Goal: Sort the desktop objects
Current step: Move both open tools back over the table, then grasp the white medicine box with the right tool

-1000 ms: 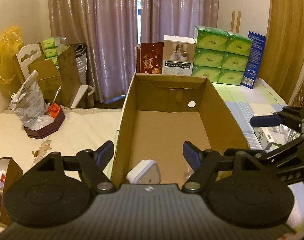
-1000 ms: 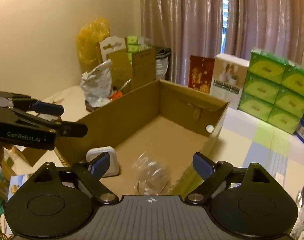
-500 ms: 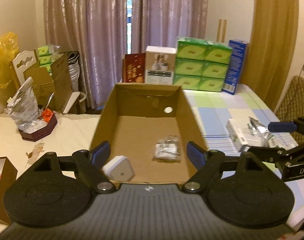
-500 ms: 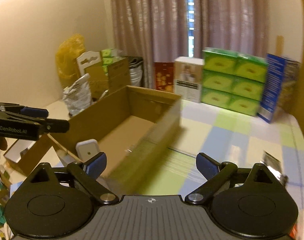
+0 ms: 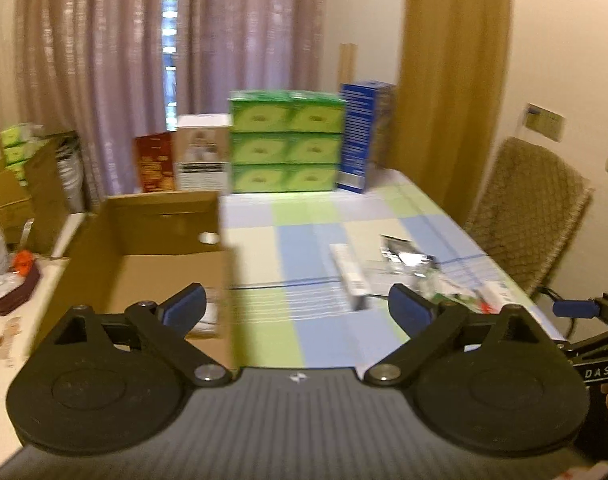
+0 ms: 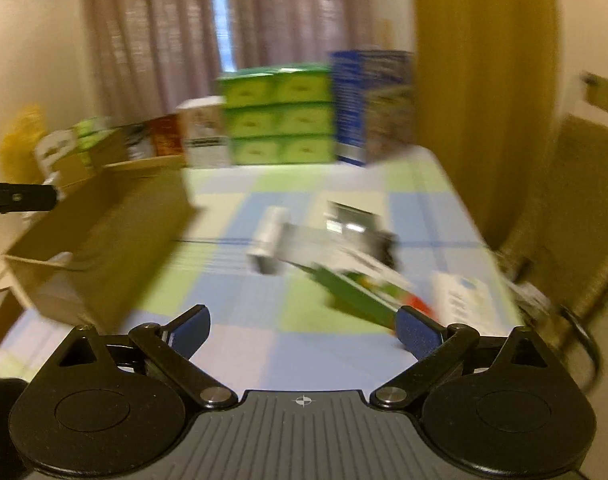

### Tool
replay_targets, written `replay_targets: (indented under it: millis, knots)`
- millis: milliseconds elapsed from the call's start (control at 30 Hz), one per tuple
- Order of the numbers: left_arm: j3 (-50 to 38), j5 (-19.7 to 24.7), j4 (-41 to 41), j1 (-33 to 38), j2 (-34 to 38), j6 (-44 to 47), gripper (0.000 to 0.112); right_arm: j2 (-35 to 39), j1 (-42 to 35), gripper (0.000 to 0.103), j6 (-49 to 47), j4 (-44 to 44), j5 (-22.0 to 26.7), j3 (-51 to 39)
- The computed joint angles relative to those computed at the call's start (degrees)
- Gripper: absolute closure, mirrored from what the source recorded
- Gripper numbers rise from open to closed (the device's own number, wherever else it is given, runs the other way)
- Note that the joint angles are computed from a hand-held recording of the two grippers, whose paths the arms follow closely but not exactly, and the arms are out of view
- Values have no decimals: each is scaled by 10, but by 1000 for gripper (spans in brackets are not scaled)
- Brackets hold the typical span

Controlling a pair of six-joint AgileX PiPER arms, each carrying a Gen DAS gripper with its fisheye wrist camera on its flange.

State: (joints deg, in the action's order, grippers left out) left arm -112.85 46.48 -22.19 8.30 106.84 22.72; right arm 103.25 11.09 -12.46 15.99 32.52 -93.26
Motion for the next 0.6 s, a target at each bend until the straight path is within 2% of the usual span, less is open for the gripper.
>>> replay_targets:
  millis: [267, 333, 467, 600]
  knots:
    - [-14, -6, 26, -92, 43, -20, 13, -32, -83, 7, 17, -32, -33, 70]
    - [-22, -6, 32, -107, 57, -25, 13, -28, -102, 7, 0, -16, -36, 73]
    - [-47, -2, 47, -132, 91, -40, 13, 8, -131, 7, -43, 22, -26, 44]
    - [-89, 9, 65, -152, 133, -55, 13, 77, -148, 7, -63, 35, 11, -42]
